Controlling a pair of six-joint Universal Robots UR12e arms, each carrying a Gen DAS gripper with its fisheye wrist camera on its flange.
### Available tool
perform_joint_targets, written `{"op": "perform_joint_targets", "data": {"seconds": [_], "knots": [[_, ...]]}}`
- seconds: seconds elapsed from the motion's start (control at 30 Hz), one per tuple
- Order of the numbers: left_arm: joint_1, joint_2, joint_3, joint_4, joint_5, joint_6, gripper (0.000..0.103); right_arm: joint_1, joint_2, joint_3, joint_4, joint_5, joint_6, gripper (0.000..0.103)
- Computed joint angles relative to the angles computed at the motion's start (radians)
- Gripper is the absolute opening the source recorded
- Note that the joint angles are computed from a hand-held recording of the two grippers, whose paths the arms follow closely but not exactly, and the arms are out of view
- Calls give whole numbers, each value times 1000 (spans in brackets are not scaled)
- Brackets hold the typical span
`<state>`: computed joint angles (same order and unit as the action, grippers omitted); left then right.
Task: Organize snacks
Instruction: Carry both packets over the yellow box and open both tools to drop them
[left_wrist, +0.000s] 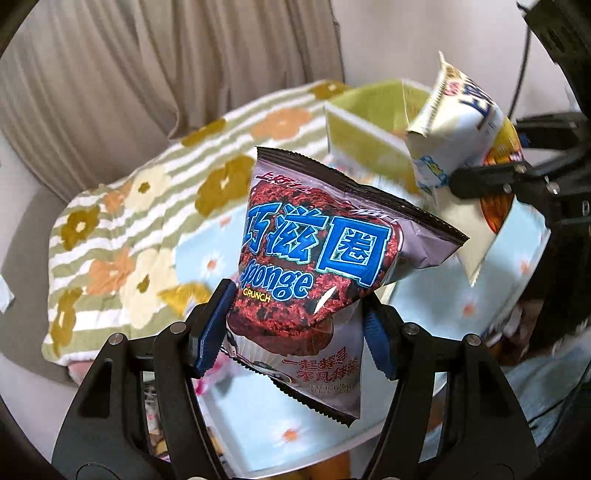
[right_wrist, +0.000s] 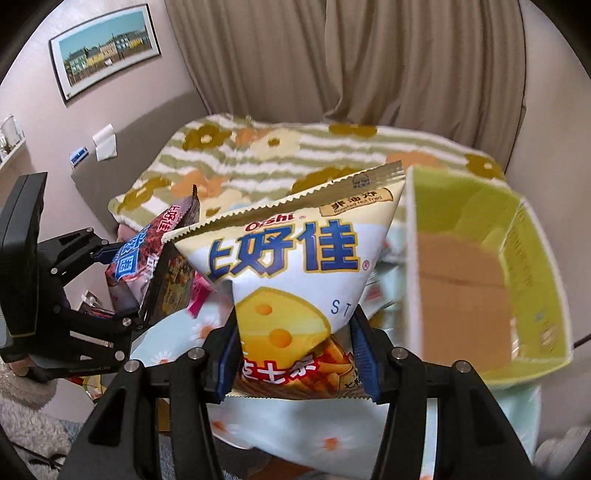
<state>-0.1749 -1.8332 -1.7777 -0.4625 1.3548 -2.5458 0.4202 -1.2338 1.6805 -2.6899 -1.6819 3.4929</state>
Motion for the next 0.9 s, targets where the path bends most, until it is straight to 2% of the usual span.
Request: {"op": "perform_joint_targets", "data": {"seconds": [0.17,0.27,0.43,0.7,0.9], "knots": [[-87,-31,63,29,27,-144,62,-62,-73,75,-41,-1,-82,50],[-136,-60,109,24,43,-217,62,-107,-111,110,-34,37,-84,50],[-207,-115,198,-28,48,-321,62,-161,-148,148,-21,42,-93,50],[-262,-218,342,-187,27,-387,63,-233,-166,187,-5,86,14,50],[-276,-283,414,-295,27,-369,63,-258,-168,200,22,87,64,50]]}}
